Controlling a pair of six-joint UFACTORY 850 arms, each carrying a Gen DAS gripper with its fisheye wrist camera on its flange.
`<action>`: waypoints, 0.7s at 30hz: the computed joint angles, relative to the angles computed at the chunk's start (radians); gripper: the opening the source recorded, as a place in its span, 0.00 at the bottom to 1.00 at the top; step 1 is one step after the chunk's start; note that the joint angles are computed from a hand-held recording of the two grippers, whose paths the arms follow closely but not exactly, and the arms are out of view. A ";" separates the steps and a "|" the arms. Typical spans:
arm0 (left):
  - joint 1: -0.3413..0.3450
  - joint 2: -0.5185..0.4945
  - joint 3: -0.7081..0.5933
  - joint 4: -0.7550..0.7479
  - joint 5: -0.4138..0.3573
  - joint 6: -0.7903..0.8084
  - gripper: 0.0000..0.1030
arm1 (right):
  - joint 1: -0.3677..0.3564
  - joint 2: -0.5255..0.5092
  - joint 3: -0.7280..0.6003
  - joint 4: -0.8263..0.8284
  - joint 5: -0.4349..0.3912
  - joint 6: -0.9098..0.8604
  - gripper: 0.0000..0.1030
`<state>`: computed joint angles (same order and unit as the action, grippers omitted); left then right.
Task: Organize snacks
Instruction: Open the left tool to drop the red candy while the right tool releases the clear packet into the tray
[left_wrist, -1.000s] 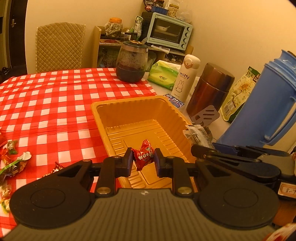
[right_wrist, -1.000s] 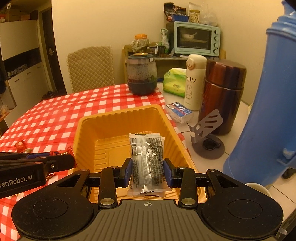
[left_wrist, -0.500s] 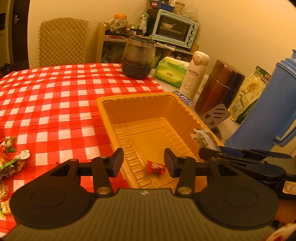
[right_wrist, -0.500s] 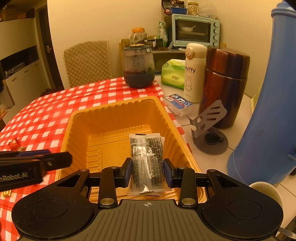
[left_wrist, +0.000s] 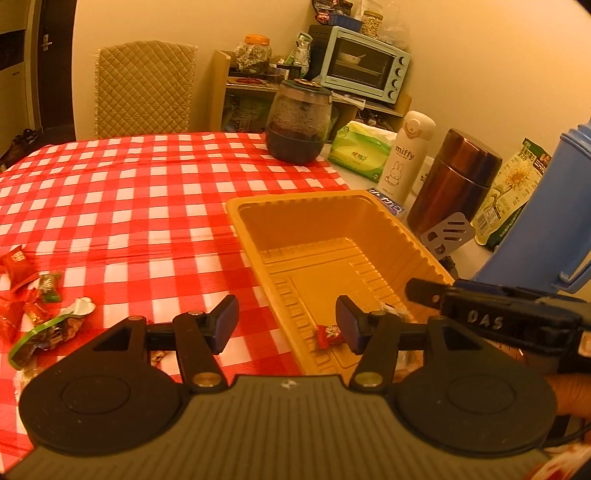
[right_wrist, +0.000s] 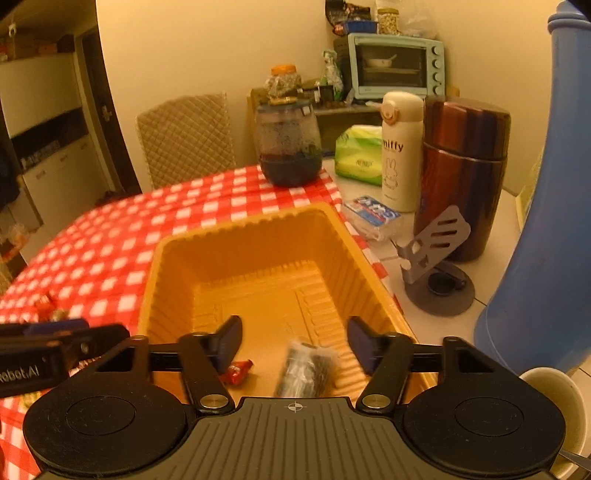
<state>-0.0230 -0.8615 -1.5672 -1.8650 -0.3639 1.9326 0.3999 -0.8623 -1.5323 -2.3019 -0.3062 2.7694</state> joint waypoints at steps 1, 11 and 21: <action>0.003 0.006 0.009 -0.008 -0.001 0.011 0.53 | 0.003 0.004 0.003 0.032 -0.003 -0.032 0.62; 0.044 0.113 0.142 -0.121 -0.028 0.147 0.62 | 0.063 0.088 0.059 0.242 -0.034 -0.237 0.62; 0.109 0.249 0.302 -0.211 -0.073 0.260 0.67 | 0.155 0.160 0.099 0.375 -0.083 -0.359 0.67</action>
<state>0.0860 -0.6122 -1.2654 -2.0760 -0.4369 2.1925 0.5552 -0.7022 -1.4338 -1.9268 -0.3895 2.4102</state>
